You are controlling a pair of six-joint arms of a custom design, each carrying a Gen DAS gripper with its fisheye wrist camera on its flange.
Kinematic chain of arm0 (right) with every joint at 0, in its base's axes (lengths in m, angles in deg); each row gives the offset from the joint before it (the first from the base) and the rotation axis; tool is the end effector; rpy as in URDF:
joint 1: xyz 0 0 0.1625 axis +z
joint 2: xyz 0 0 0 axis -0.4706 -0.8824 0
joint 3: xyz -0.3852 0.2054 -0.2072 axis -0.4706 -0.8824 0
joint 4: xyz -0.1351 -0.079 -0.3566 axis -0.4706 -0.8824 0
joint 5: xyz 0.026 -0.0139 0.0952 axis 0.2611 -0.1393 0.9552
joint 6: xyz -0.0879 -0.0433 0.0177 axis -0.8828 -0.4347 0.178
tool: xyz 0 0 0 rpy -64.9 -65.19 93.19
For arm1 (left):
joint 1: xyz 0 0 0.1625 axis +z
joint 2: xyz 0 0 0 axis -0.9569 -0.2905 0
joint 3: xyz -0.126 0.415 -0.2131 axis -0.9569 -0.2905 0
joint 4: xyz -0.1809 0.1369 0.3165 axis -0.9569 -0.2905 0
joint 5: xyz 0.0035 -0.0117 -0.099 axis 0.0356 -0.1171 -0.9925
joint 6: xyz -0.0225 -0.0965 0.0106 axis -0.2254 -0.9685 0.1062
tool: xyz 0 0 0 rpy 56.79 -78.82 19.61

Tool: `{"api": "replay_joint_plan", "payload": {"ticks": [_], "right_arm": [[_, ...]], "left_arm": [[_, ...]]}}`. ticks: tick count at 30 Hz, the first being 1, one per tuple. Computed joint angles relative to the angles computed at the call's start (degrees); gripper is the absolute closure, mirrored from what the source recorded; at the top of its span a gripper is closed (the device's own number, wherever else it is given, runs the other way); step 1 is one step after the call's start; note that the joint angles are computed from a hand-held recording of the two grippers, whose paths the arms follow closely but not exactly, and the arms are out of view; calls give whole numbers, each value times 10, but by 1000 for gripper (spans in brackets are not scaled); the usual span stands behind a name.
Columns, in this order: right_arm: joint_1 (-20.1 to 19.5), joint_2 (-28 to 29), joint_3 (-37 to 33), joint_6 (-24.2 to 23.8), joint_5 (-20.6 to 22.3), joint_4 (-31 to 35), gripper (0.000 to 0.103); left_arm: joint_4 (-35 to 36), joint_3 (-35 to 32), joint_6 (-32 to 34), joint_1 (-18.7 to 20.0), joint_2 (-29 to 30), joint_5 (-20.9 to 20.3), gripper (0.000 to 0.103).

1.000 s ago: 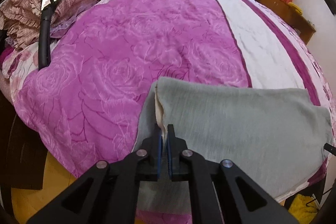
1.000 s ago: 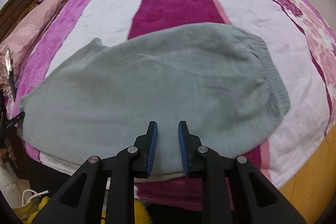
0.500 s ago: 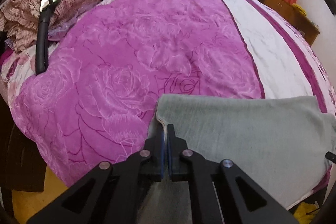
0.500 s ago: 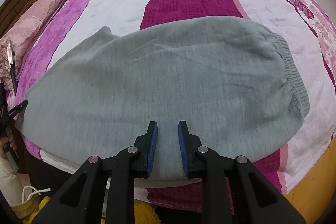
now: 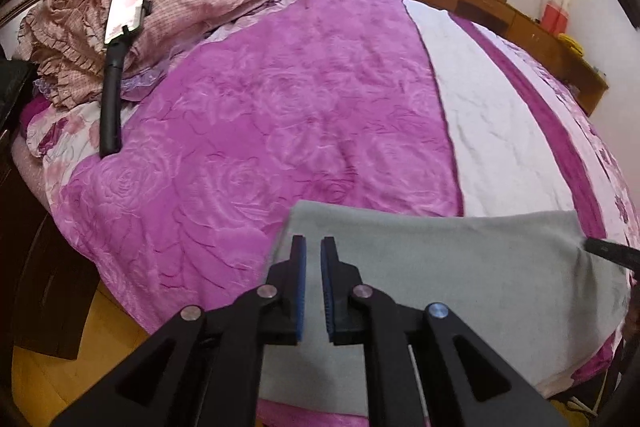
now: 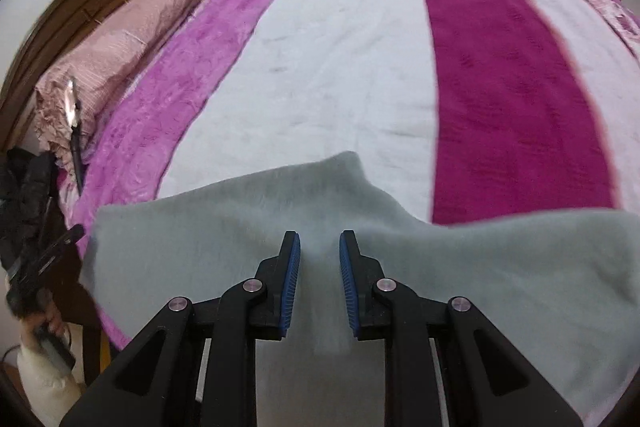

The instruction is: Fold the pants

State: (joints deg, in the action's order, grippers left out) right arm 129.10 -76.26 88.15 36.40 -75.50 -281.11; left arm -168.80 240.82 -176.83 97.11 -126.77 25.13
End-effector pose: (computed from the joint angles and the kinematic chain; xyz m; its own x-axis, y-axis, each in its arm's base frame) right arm 0.1765 -0.4071 0.1114 -0.8337 -0.3425 0.4331 -0.4465 0.8797 -0.1637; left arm -0.0593 -0.2617 0.2314 -0.7117 -0.4231 -0.5608 0.1513 0.6872 -0.7105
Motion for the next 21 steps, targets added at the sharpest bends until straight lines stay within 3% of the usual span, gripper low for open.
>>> {"api": "replay_joint_plan", "payload": {"ticks": [3, 5, 8, 13, 21], "right_arm": [[0, 52, -32, -4, -51, -10, 90], [-9, 70, -39, -32, -41, -51, 90], [-14, 61, -36, -38, -29, -51, 90], [-21, 8, 10, -39, -16, -62, 90], [-73, -131, 109, -12, 4, -81, 89]], "left_arm": [[-84, 16, 53, 27, 23, 0, 95], [-117, 19, 62, 49, 45, -14, 95], [-150, 29, 62, 54, 57, -27, 95], [-161, 23, 74, 41, 75, -36, 92], [-360, 19, 210, 45, 201, -51, 92]]}}
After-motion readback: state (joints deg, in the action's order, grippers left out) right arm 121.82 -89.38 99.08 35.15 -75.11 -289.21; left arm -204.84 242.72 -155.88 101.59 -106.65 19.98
